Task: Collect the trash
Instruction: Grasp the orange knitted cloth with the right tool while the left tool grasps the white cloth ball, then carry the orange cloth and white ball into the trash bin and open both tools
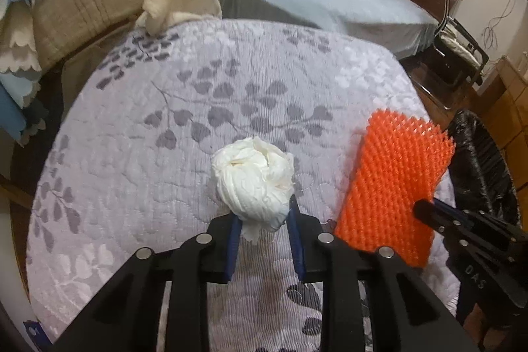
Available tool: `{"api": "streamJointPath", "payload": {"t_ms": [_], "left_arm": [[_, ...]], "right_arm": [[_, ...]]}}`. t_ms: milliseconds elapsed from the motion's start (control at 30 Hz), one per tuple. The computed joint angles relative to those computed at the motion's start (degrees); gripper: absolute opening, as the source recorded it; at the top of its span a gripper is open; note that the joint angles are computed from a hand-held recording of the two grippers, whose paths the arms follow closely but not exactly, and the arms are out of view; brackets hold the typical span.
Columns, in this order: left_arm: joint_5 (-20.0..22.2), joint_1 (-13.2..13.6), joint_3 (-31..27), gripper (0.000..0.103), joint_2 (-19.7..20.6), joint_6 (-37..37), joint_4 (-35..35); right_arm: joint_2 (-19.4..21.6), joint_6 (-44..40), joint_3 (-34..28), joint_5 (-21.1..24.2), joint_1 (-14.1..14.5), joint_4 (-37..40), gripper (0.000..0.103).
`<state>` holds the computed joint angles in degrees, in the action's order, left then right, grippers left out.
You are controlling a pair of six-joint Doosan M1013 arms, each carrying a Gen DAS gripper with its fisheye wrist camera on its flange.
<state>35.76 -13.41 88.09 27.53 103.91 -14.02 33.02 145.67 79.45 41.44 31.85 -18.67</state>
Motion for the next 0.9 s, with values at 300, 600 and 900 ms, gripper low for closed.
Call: {"api": "streamJointPath", "payload": {"t_ms": [300,600,900], "left_arm": [[-1.2,-1.0,2.4,0.026,-3.5,-0.4,1.0],[-2.9,-3.3,4.3,0.026,-6.6,-2.7,3.0],[-2.9,-6.5,4.3,0.026,-8.4,-2.7,2.2]], "right_arm": [[-3.4,1.1,1.4,1.4,0.8,-3.4,0.009],[-6.6,2.8,3.6,2.8,0.9,-6.4,0.009],[-10.5,5.8,7.2,4.2,0.5,-10.2,0.009]]}}
